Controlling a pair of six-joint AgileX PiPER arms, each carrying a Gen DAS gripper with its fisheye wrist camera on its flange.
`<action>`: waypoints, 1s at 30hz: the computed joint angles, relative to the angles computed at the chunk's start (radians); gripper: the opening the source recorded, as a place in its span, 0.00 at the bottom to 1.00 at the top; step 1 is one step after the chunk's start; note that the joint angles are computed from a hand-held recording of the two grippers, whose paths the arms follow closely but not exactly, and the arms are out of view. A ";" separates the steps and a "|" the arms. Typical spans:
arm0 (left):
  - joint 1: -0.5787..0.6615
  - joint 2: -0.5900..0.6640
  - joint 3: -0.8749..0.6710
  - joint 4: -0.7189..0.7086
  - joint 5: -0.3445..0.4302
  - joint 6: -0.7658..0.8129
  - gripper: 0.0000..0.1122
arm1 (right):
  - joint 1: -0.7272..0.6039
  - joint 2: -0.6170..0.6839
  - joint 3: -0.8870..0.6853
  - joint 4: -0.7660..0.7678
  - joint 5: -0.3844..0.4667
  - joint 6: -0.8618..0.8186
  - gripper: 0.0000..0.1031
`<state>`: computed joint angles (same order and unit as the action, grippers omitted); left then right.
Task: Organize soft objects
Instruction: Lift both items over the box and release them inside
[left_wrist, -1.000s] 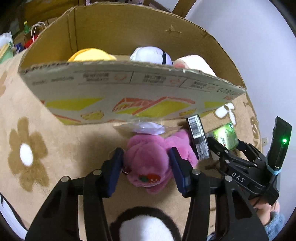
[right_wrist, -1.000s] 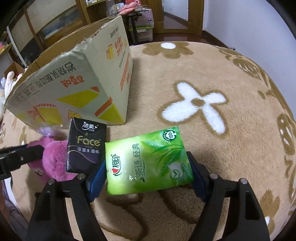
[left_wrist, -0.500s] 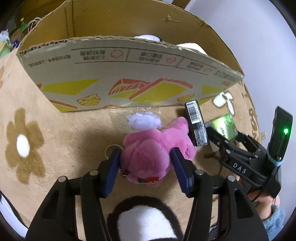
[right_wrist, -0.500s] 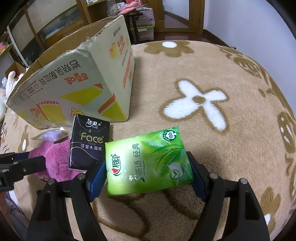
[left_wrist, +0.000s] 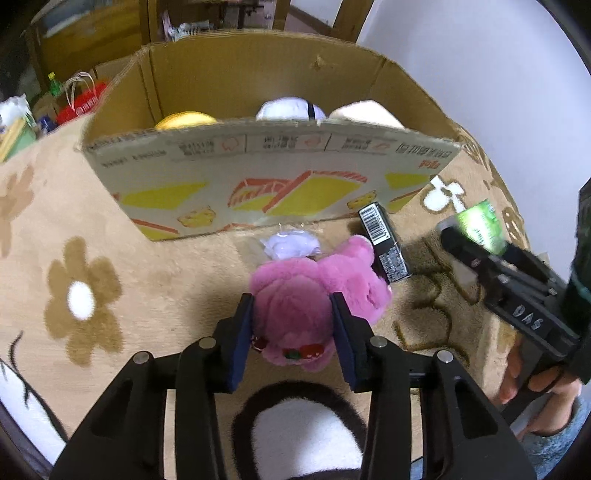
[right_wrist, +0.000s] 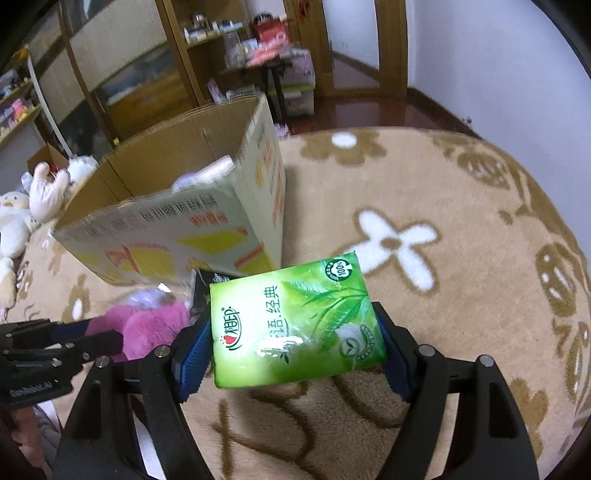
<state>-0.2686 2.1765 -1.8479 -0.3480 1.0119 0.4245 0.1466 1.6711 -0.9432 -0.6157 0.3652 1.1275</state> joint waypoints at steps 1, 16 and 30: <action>-0.002 -0.019 0.024 0.007 -0.024 0.006 0.35 | 0.005 -0.017 0.007 -0.032 -0.002 0.033 0.80; 0.011 -0.349 0.378 -0.017 -0.433 0.086 0.35 | 0.093 -0.173 0.042 -0.413 0.015 0.388 0.80; 0.035 -0.460 0.481 -0.211 -0.728 0.292 0.35 | 0.146 -0.234 0.009 -0.694 0.068 0.601 0.80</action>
<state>-0.2336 1.7166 -1.3667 -0.5593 0.2837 0.7170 0.2929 1.4369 -0.9339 -1.3094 0.4328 1.7280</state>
